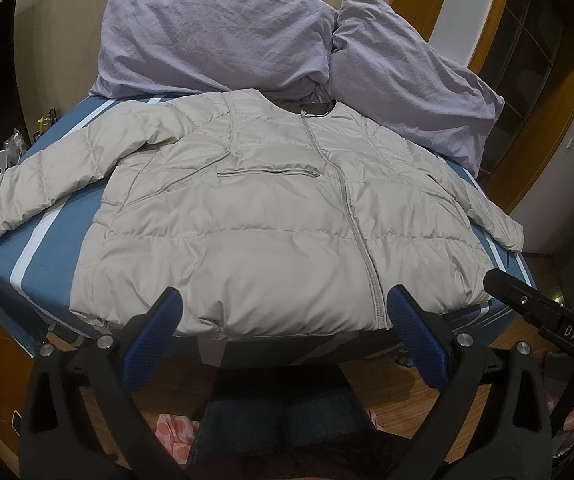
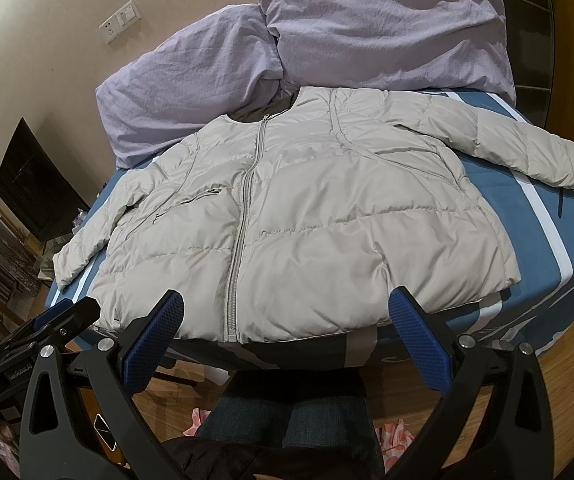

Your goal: Fold large clothes

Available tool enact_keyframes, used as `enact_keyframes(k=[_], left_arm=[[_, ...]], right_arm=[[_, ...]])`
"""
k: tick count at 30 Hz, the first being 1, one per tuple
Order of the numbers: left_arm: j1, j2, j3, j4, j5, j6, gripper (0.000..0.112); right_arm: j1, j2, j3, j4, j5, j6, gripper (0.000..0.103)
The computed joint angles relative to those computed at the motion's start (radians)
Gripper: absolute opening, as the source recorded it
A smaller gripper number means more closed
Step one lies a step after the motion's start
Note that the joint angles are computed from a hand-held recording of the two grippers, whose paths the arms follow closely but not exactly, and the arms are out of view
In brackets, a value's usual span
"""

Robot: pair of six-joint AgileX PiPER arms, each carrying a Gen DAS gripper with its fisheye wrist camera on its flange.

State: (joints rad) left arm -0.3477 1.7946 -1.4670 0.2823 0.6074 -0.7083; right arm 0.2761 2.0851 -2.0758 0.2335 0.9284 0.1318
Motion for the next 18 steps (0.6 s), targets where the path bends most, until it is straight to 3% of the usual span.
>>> enact_keyframes(k=[18], left_arm=[[0.001,0.001,-0.001,-0.002,0.0,0.001,0.101]], right_arm=[[-0.001,0.004,-0.004,0.002,0.0,-0.001,0.102]])
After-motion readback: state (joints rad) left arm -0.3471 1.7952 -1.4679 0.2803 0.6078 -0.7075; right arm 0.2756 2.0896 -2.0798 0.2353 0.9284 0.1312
